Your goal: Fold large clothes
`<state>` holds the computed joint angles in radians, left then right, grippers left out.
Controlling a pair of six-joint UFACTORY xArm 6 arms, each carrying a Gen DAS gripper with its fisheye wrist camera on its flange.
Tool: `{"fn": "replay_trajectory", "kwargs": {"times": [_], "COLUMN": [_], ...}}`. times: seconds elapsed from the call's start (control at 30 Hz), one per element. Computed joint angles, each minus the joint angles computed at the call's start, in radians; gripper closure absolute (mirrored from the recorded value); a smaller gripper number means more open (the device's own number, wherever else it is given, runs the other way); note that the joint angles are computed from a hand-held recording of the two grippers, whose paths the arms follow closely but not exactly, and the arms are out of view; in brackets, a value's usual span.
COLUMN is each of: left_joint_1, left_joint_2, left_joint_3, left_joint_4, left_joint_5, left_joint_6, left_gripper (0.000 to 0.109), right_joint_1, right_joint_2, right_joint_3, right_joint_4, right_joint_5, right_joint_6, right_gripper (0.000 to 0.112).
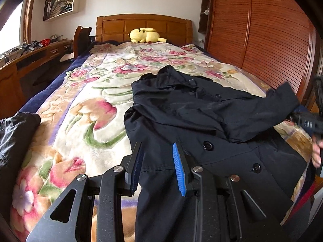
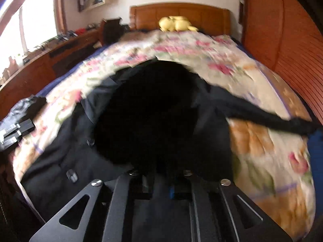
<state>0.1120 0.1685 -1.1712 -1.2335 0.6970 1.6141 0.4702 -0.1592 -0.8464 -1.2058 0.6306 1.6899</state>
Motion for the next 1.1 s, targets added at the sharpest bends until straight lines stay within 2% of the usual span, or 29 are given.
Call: {"fn": "replay_trajectory", "kwargs": {"times": [0.03,0.1,0.2,0.33,0.5,0.7,0.8,0.93,1.03,1.1], "left_joint_1": [0.001,-0.001,0.0,0.003,-0.013,-0.03,-0.046,-0.066,-0.086,-0.103], "left_joint_2": [-0.007,-0.013,-0.026,-0.051,-0.094,-0.12,-0.131,-0.133,-0.141,-0.152], "left_joint_3": [0.004,0.005,0.01,0.022,0.055,0.069,0.077,0.074,0.075,0.081], "left_joint_4": [-0.001,0.002,0.012,0.017,-0.001,-0.013,-0.012,-0.003,-0.011,-0.031], "left_joint_5": [0.001,-0.003,0.001,0.02,0.022,0.066,0.082,0.104,0.122,0.112], "left_joint_6": [0.003,-0.001,-0.017,-0.032,-0.012,0.003,0.004,-0.003,-0.009,-0.007], "left_gripper": [0.077,0.077,0.077,0.077,0.077,0.077,0.077,0.077,0.077,0.077], "right_joint_1": [0.014,0.023,0.05,0.107,0.118,0.01,-0.05,-0.119,-0.13,-0.127], "right_joint_2": [-0.02,-0.05,-0.094,-0.133,-0.109,-0.066,-0.033,0.018,0.049,0.051], "right_joint_3": [0.029,0.074,0.115,0.115,0.062,0.06,0.064,0.075,0.068,0.069], "right_joint_4": [0.002,0.021,0.054,0.064,0.093,0.131,0.156,0.214,0.257,0.255], "right_joint_5": [0.019,0.015,0.055,0.153,0.225,0.125,0.032,-0.106,-0.135,-0.142], "right_joint_6": [0.018,0.024,0.023,0.025,-0.023,-0.015,-0.019,-0.065,-0.127,-0.143], "right_gripper": [0.094,0.076,0.064,0.064,0.064,0.064,0.064,0.069,0.079,0.107]}}
